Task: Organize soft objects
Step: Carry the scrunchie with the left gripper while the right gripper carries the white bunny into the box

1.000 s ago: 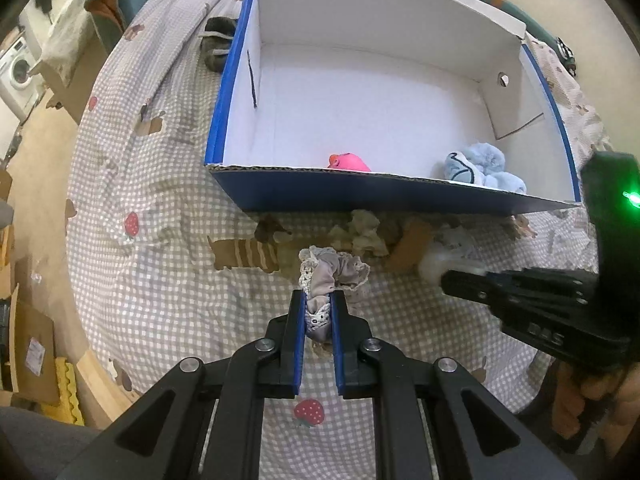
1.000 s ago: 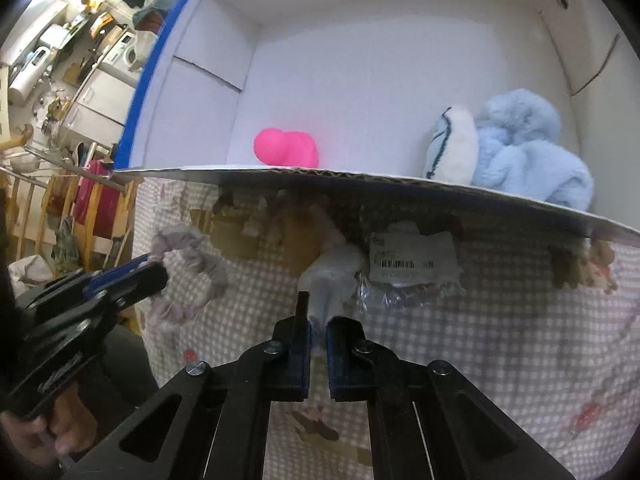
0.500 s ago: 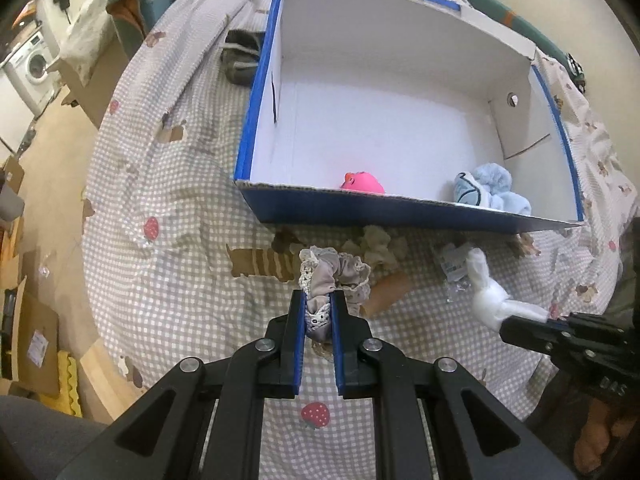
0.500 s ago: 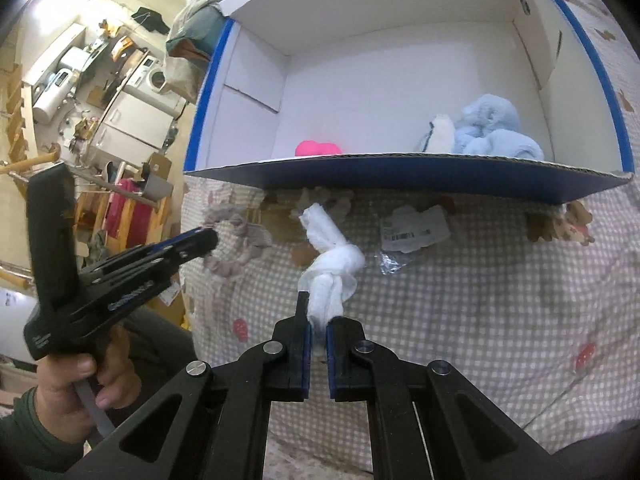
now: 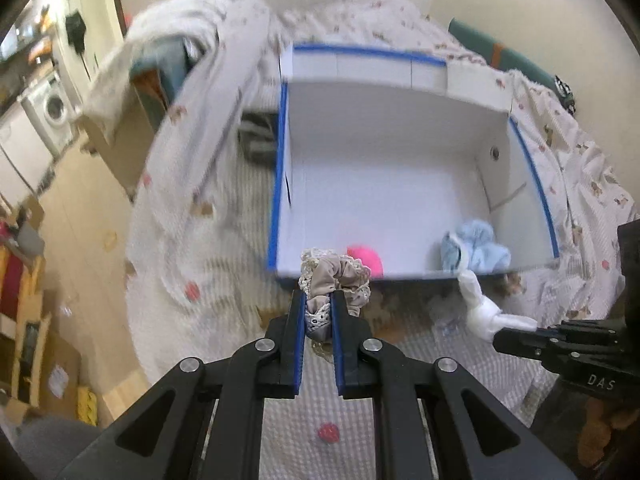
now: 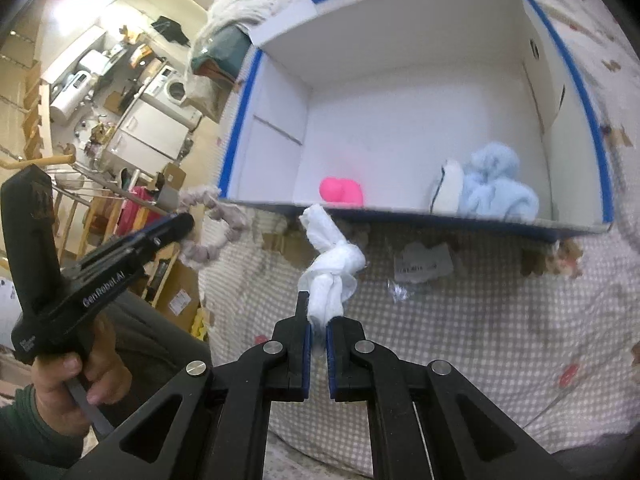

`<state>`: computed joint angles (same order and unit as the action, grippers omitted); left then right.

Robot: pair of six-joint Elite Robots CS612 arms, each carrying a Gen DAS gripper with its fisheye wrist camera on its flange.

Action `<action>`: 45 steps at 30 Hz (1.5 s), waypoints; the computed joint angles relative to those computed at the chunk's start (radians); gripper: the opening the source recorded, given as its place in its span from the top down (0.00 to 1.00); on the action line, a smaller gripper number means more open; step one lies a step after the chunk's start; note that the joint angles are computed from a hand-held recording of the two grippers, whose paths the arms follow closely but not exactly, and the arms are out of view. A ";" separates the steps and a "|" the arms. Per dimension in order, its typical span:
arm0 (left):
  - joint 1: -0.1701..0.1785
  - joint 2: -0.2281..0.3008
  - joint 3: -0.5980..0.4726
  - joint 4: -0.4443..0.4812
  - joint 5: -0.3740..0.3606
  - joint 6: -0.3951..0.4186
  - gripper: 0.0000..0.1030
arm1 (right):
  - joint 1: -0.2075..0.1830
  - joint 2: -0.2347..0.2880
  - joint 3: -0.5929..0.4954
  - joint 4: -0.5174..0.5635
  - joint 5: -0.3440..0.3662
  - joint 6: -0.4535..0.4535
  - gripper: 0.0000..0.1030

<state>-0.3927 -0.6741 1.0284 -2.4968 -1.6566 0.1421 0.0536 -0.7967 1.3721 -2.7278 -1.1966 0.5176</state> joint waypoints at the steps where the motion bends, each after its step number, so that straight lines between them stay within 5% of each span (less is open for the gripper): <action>1: 0.000 0.002 -0.008 -0.009 0.002 0.001 0.89 | -0.003 -0.004 0.003 -0.011 -0.003 0.000 0.92; 8: -0.005 0.050 -0.136 0.024 -0.001 -0.017 0.89 | -0.021 -0.027 0.012 -0.123 -0.060 0.022 0.92; 13: -0.014 0.107 -0.257 0.137 -0.024 -0.028 0.89 | -0.035 -0.020 -0.022 -0.141 -0.102 0.042 0.92; 22: -0.043 0.195 -0.384 0.204 -0.006 -0.014 0.89 | -0.039 0.052 -0.130 -0.047 -0.199 0.042 0.92; 45: -0.054 0.269 -0.453 0.238 0.037 -0.064 0.89 | -0.035 0.127 -0.228 0.148 -0.218 0.020 0.92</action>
